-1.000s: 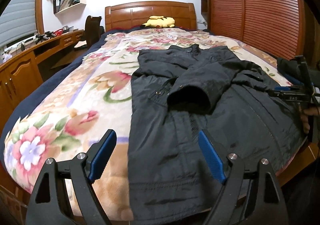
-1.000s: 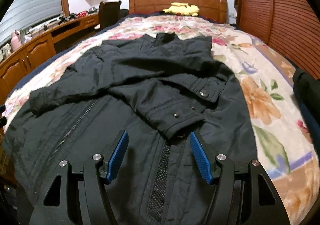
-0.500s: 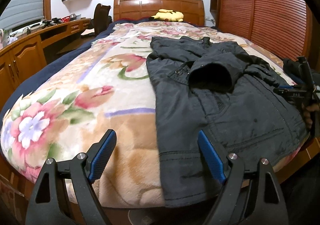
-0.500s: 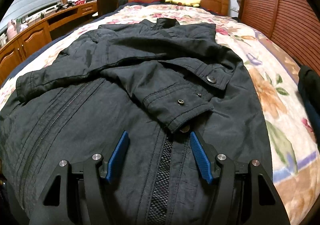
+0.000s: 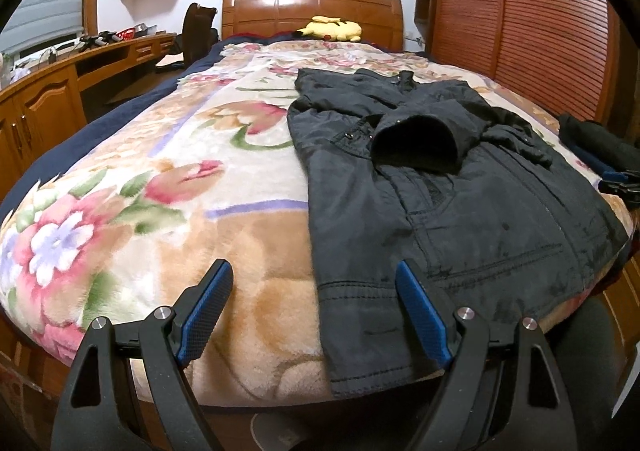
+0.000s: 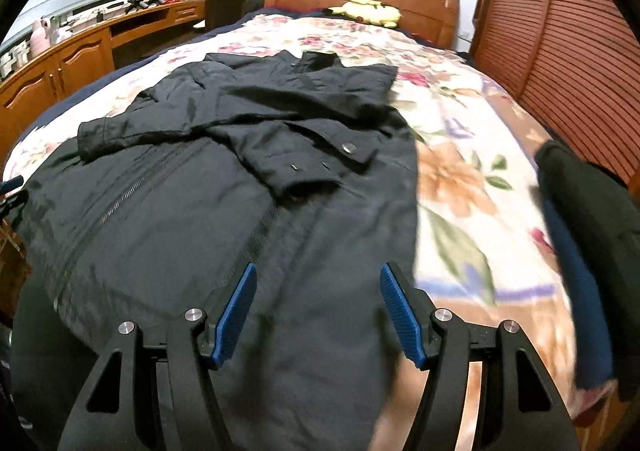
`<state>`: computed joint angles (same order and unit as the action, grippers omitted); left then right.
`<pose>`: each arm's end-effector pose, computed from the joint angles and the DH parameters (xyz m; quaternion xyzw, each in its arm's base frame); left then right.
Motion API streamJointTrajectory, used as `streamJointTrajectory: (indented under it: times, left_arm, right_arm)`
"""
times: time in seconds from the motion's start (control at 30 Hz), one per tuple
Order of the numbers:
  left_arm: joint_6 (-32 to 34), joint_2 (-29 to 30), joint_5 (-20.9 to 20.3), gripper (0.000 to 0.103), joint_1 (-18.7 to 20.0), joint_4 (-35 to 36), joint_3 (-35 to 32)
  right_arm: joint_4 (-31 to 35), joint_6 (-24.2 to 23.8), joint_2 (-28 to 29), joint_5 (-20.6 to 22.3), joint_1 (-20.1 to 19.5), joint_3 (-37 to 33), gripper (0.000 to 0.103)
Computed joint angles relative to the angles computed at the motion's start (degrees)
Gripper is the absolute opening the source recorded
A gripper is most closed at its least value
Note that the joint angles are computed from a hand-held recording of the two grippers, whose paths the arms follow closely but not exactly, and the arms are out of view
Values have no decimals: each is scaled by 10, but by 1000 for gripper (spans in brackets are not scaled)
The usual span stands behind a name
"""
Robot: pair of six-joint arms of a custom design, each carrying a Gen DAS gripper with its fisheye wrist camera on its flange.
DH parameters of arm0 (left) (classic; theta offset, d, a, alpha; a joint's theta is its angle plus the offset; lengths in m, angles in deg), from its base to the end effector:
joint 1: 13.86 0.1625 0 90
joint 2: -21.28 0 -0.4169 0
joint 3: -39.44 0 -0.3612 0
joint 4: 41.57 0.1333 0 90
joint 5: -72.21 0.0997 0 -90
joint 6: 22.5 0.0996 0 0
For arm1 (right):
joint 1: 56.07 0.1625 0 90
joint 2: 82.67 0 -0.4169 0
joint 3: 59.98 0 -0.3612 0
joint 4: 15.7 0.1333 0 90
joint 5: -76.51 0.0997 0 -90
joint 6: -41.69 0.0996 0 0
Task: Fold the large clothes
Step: 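Move both tools to the jacket hem, then grasp the jacket hem with the left tool while the right tool grasps it too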
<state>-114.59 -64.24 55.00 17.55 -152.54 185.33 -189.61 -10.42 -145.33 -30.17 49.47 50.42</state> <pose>-0.1109 -0.3354 0.1781 -0.0269 0.7833 -0.4718 0.4039 0.2539 -0.5222 0.2473 0.4862 -0.8064 0.2484 0.2273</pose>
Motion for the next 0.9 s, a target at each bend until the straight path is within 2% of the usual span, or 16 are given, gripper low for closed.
streamJointTrajectory:
  times: [0.13, 0.23, 0.33, 0.57, 0.67, 0.8, 0.87, 0.9]
  left_arm:
    - [85, 5, -11, 84, -6, -115, 27]
    - [104, 13, -20, 75, -11, -119, 25]
    - [115, 14, -29, 74, -16, -124, 29]
    - [124, 7, -38, 72, -25, -158, 49]
    - [135, 6, -40, 69, -25, -175, 53]
    - [158, 6, -52, 68, -22, -216, 59]
    - [168, 7, -56, 59, -25, -232, 62]
    - [186, 10, -60, 49, -26, -259, 66]
  right_arm:
    - [-5, 0, -11, -6, -12, 17, 66]
    - [-19, -8, -12, -17, -18, 31, 66]
    - [-22, -22, -18, -25, -25, 42, 66]
    - [35, -1, -51, 14, -47, 53, 66]
    - [48, -7, -59, 31, -55, 60, 66]
    - [45, -22, -57, 45, -64, 59, 61]
    - [48, -23, -60, 51, -66, 60, 56]
    - [45, -24, -60, 53, -66, 61, 51]
